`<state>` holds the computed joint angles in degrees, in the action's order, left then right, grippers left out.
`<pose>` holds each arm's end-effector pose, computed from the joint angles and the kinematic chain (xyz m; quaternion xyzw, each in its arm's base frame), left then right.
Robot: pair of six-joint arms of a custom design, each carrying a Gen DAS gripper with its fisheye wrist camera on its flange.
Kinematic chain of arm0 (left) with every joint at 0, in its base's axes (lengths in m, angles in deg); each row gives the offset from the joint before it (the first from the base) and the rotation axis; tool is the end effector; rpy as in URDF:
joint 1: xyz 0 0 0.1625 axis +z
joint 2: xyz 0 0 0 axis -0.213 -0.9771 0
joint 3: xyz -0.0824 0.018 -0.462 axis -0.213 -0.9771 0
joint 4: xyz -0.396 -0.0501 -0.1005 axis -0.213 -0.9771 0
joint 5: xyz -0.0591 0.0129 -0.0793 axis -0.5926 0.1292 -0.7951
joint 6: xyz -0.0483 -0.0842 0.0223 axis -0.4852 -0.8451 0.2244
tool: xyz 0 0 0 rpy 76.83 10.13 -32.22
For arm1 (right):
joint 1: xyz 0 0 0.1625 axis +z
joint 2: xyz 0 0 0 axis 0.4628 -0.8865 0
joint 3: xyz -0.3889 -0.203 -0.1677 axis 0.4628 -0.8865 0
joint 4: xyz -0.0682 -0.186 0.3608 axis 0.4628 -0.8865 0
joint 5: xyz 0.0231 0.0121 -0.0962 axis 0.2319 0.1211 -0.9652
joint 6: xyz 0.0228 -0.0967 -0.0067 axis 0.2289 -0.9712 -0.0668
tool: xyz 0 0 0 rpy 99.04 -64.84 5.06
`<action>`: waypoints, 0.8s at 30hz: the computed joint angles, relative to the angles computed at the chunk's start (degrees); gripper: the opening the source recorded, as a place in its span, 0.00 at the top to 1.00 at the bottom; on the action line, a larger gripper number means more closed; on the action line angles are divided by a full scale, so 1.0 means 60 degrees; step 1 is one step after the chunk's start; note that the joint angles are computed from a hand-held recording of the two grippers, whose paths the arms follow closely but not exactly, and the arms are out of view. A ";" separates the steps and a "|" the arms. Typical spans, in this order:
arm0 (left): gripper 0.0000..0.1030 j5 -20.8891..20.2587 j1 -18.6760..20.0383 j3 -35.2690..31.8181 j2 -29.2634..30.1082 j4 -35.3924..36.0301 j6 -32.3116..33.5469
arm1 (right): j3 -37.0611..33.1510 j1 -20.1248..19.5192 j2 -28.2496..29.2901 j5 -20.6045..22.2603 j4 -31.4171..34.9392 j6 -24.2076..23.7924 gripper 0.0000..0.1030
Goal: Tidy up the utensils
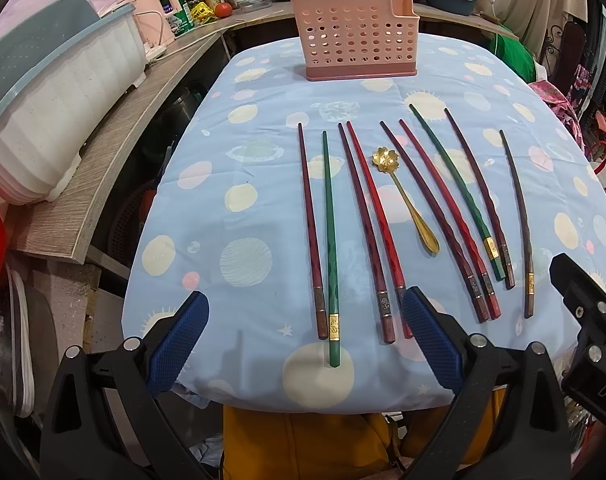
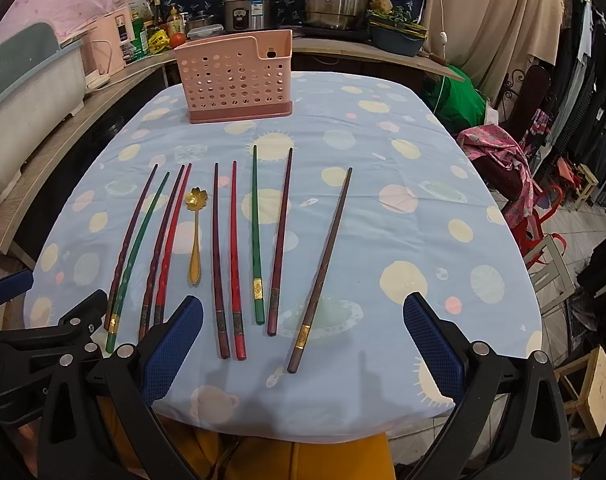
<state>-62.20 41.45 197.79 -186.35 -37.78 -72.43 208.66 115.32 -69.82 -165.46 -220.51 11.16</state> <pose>-0.1380 -0.3163 0.3370 0.1975 0.8672 -0.2096 0.4063 0.4330 -0.2694 0.0638 0.0384 -0.8504 0.3206 0.4153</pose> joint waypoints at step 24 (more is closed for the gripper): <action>0.10 -0.0133 0.0205 -0.0020 0.0054 -0.0150 0.0008 | 0.0132 -0.0098 -0.0041 0.0088 -0.0205 0.0063 0.07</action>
